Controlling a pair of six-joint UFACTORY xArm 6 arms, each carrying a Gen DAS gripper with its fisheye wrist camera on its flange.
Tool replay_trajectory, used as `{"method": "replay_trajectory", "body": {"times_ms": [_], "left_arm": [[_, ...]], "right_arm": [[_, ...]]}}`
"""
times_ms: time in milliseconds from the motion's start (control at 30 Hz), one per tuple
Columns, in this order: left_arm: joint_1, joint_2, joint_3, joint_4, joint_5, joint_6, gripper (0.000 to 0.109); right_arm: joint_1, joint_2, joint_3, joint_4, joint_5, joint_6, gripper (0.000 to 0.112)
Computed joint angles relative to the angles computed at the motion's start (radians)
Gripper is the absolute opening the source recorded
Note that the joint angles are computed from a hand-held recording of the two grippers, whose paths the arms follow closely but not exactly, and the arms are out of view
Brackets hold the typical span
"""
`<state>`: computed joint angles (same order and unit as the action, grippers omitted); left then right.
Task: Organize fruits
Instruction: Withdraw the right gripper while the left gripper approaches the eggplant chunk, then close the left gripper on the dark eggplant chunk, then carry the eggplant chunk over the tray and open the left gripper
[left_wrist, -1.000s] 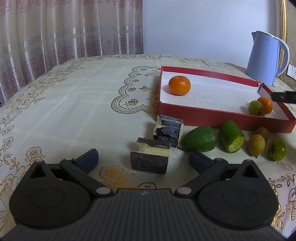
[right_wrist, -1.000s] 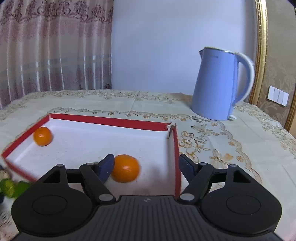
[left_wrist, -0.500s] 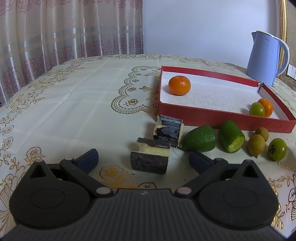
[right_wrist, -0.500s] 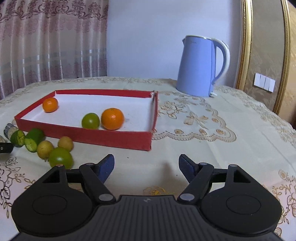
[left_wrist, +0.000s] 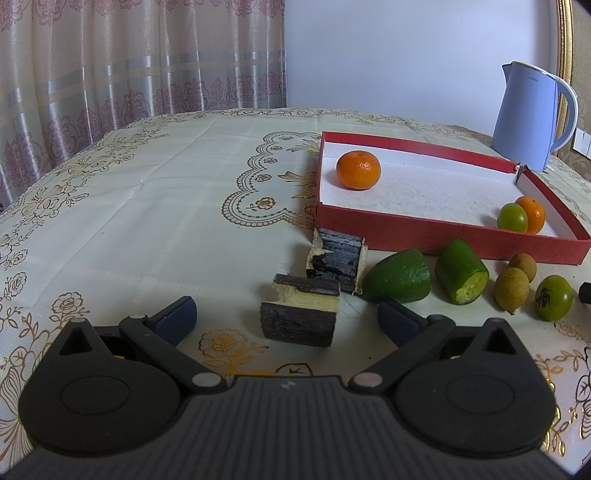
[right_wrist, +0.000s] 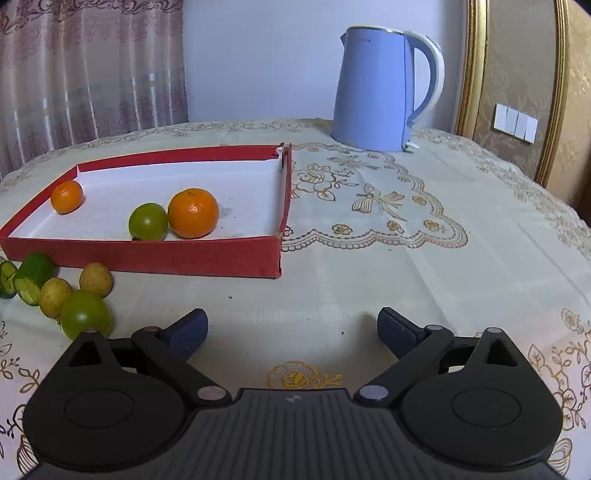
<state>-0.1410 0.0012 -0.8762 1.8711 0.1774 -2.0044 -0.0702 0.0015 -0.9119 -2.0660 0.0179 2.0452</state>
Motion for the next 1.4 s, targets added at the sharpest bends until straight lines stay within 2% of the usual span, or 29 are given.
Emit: {"method": "replay_trajectory", "body": {"times_ms": [167,333,500,633,733,833,867,1333,1400], "left_arm": [[0.0,0.0,0.0,0.002,0.0,0.0,0.103],[-0.001,0.003,-0.007,0.07,-0.011,-0.045,0.103],[-0.016,-0.011,0.002,0.182,0.013,-0.156,0.084],[-0.011,-0.029,0.011,0.29,0.013,-0.29,0.055],[-0.017,-0.032,0.013,0.301,0.02,-0.291,0.05],[-0.03,-0.035,0.014,0.342,0.023,-0.301,0.036],[-0.034,-0.038,0.018,0.349,0.027,-0.298,0.034],[-0.025,-0.082,0.02,0.366,0.0,-0.325,0.033],[-0.028,-0.088,0.017,0.337,-0.001,-0.293,0.033]], "right_arm": [[-0.01,0.006,-0.002,0.018,-0.013,-0.013,0.101],[-0.015,0.009,-0.007,0.01,-0.023,-0.001,0.101],[-0.016,0.01,-0.008,0.012,-0.025,-0.001,0.102],[-0.015,0.01,-0.008,0.011,-0.025,0.001,0.102],[-0.015,0.01,-0.008,0.011,-0.025,0.002,0.102],[-0.016,0.01,-0.008,0.008,-0.026,0.004,0.102],[-0.016,0.01,-0.009,0.007,-0.026,0.005,0.102],[-0.015,0.01,-0.01,-0.005,-0.026,0.017,0.102],[-0.016,0.01,-0.01,-0.006,-0.027,0.018,0.102]]}}
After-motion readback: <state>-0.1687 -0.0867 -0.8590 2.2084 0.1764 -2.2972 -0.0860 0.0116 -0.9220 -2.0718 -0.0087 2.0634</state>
